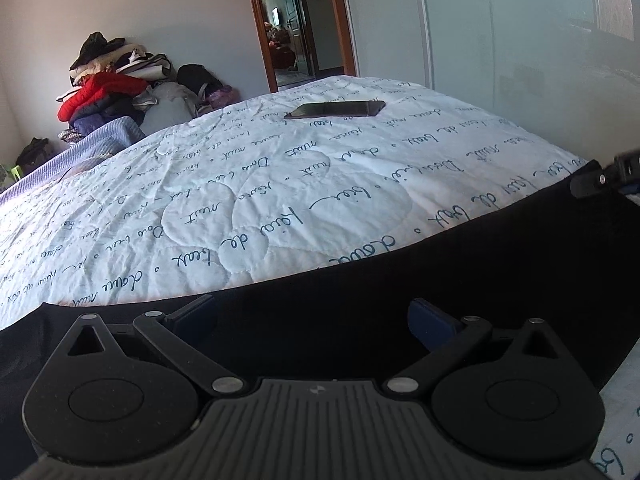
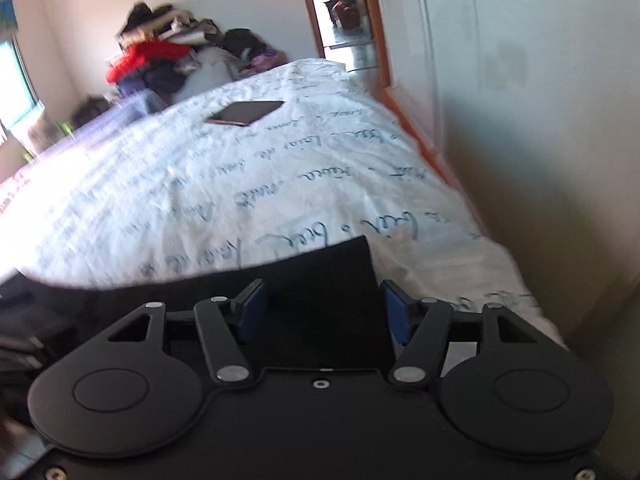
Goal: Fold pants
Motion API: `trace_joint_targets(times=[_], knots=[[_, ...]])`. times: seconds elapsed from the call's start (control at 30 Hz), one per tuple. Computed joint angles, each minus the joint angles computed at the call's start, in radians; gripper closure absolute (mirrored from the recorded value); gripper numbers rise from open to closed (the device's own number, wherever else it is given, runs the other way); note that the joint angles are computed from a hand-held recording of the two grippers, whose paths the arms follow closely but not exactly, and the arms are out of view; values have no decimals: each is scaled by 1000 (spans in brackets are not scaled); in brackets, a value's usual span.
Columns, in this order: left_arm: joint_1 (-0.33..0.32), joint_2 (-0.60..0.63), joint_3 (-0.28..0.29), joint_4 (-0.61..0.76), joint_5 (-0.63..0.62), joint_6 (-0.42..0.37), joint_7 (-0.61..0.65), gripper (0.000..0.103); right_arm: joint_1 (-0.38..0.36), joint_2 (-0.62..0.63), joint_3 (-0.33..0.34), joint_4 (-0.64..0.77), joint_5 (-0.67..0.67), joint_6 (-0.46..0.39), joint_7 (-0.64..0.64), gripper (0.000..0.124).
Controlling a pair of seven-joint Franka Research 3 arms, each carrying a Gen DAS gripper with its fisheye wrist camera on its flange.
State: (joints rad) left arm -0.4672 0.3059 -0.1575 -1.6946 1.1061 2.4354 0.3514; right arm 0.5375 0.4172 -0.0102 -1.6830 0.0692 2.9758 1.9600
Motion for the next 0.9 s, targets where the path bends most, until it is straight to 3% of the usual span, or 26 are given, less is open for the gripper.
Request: trace_joint_targets(times=[0.1, 0.13, 0.17, 0.2, 0.27, 0.3, 0.37, 0.43, 0.5, 0.57, 0.63, 0.67, 0.7, 0.73, 0.8, 0.83, 0.9], knots=[[-10, 3, 5, -4, 34, -7, -28, 1, -214, 33, 248, 27, 283, 19, -297, 60], [-12, 5, 6, -4, 43, -10, -33, 1, -249, 38, 287, 29, 322, 22, -329, 70], [-14, 7, 6, -3, 52, -13, -38, 1, -258, 35, 290, 23, 291, 22, -301, 91], [-15, 8, 7, -4, 60, -13, -44, 1, -248, 27, 275, 14, 277, 17, -297, 101], [-17, 5, 8, -11, 78, -10, -61, 1, -248, 11, 291, -7, 394, 41, -428, 112], [-16, 6, 7, -11, 80, -11, -62, 1, -208, -1, 253, -16, 428, 54, -461, 113], [-14, 7, 5, -5, 76, -13, -58, 1, -74, -21, 107, -31, 401, 82, -420, 114], [-18, 4, 8, -4, 93, -14, -84, 1, 61, -19, -67, -28, 129, 80, -185, 115], [-20, 7, 9, 1, 111, -17, -105, 1, 181, 15, -224, 26, -124, 13, 21, 116], [-17, 26, 5, 20, 91, -26, -71, 1, 247, 71, -301, 103, -113, -87, 9, 116], [-21, 31, 7, 22, 89, -31, -67, 1, 261, 97, -324, 129, -176, -109, 54, 115], [-24, 23, 10, 15, 96, -29, -74, 1, 275, 94, -343, 131, -207, -120, 91, 106], [-23, 15, 9, 8, 96, -25, -70, 1, 319, 84, -397, 120, -262, -127, 166, 96], [-20, 8, 7, 2, 95, -19, -64, 1, 394, 66, -484, 93, -360, -134, 280, 77], [-14, -9, 5, -15, 99, -7, -57, 1, 518, 21, -606, 35, -514, -145, 409, 76], [-13, -13, 3, -19, 100, -11, -55, 1, 542, -20, -615, -4, -578, -127, 442, 76], [-7, -10, -3, -18, 85, -12, -42, 1, 504, -87, -528, -66, -564, -94, 356, 76]])
